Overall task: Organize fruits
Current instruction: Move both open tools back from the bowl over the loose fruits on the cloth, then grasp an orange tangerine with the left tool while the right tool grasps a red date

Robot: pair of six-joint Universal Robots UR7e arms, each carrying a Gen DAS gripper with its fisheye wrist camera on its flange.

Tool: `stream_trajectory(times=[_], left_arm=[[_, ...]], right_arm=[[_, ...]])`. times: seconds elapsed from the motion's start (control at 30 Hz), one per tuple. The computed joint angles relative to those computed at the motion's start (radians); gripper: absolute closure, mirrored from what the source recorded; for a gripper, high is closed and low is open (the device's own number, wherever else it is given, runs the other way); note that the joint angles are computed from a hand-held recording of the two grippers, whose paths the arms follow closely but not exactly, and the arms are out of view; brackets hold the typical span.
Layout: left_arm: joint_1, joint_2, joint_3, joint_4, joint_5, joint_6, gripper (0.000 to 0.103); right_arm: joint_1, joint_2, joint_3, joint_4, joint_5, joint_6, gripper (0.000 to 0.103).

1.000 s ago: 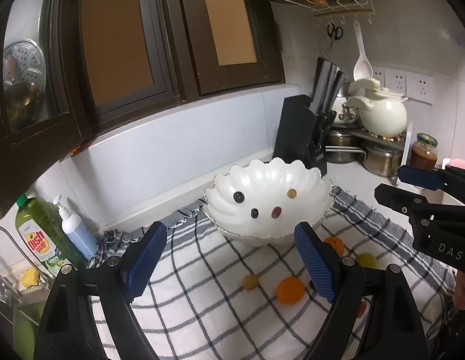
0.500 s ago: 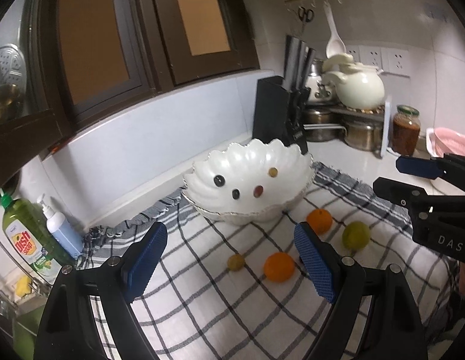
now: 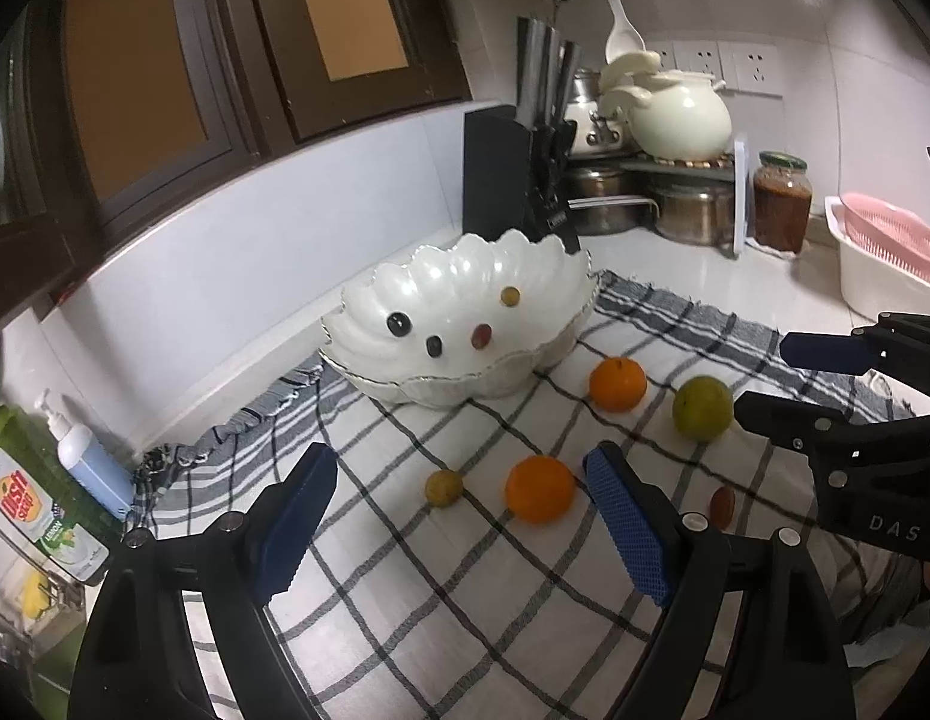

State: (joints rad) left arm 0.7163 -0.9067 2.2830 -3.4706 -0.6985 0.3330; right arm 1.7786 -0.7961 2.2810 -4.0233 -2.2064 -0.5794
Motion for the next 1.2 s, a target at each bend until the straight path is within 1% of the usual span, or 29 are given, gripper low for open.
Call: stream_trajectory(times=[0.23,0.37,0.5,0.53,0.63,0.7,0.9,1.2], left_arm=[[0.033,0.029,-0.011,0.004,-0.034,0.054,0.018],[0.058,0.041,-0.026,0.027,-0.061,0.072,0.021],[0.083,0.055,-0.046,0.044,-0.087,0.096,0.023],[0.090,0.059,-0.052,0.053,-0.095,0.100,0.024],[0.106,0.070,-0.068,0.077,-0.120,0.109,0.025],[0.117,0.078,-0.080,0.092,-0.138,0.114,0.026],[0.148,0.106,-0.122,0.133,-0.186,0.134,0.029],[0.181,0.134,-0.176,0.191,-0.233,0.114,0.042]], right_arm=[[-0.017,0.031,0.006,0.014,-0.026,0.032,0.052],[-0.022,0.046,0.009,0.027,-0.040,0.062,0.052],[-0.025,0.067,0.001,0.036,-0.063,0.074,0.053],[-0.027,0.070,0.000,0.044,-0.068,0.084,0.053],[-0.036,0.074,-0.002,0.068,-0.072,0.111,0.053],[-0.043,0.075,-0.003,0.086,-0.074,0.132,0.058],[-0.058,0.082,-0.012,0.124,-0.080,0.168,0.062],[-0.076,0.090,-0.028,0.165,-0.071,0.182,0.073]])
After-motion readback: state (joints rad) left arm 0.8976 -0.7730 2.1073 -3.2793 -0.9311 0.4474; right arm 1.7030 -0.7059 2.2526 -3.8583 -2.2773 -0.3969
